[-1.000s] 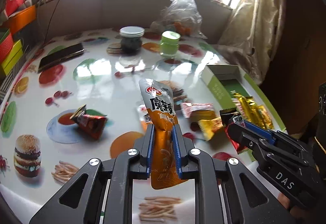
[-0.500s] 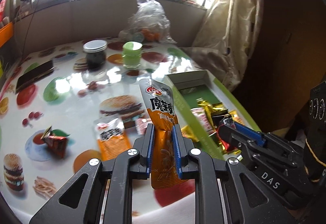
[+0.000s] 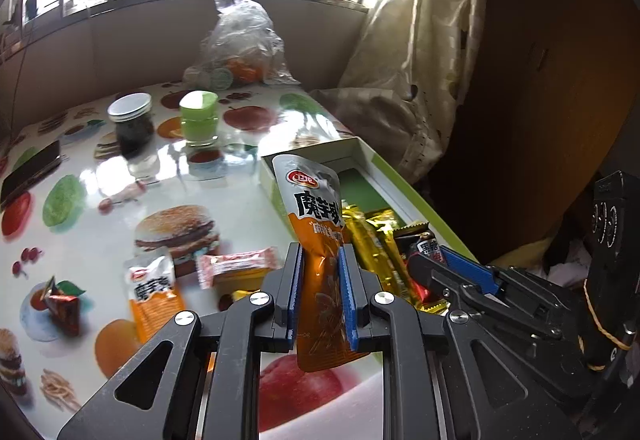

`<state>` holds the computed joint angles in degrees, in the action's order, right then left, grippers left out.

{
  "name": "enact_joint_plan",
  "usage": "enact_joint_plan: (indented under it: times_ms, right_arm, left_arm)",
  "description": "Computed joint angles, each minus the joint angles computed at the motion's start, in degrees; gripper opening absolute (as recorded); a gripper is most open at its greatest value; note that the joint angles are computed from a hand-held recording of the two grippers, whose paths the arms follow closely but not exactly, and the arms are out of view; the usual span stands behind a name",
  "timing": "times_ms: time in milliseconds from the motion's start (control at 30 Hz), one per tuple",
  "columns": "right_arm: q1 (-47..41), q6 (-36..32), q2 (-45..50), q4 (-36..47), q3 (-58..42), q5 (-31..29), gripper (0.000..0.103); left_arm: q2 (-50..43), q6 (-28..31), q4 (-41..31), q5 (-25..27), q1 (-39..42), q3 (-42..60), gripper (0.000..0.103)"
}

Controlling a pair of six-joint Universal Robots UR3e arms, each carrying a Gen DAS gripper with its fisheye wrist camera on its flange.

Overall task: Organize snacks
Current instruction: 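Carry the orange packet and plum packet with both grippers over the green box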

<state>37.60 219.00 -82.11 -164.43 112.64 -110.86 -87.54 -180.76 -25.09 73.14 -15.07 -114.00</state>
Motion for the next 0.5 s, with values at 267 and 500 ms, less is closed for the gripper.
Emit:
enact_joint_plan:
  times_ms: [267, 500]
  right_arm:
    - [-3.42, 0.24, -3.39, -0.98, 5.59, 1.11, 0.022]
    - [-5.62, -0.43, -3.93, -1.53, 8.18, 2.74, 0.022]
  left_arm:
    - [-5.35, -1.22, -0.45, 0.42, -3.28, 4.53, 0.019]
    - [-9.79, -2.31, -0.79, -0.09, -4.93, 7.62, 0.019]
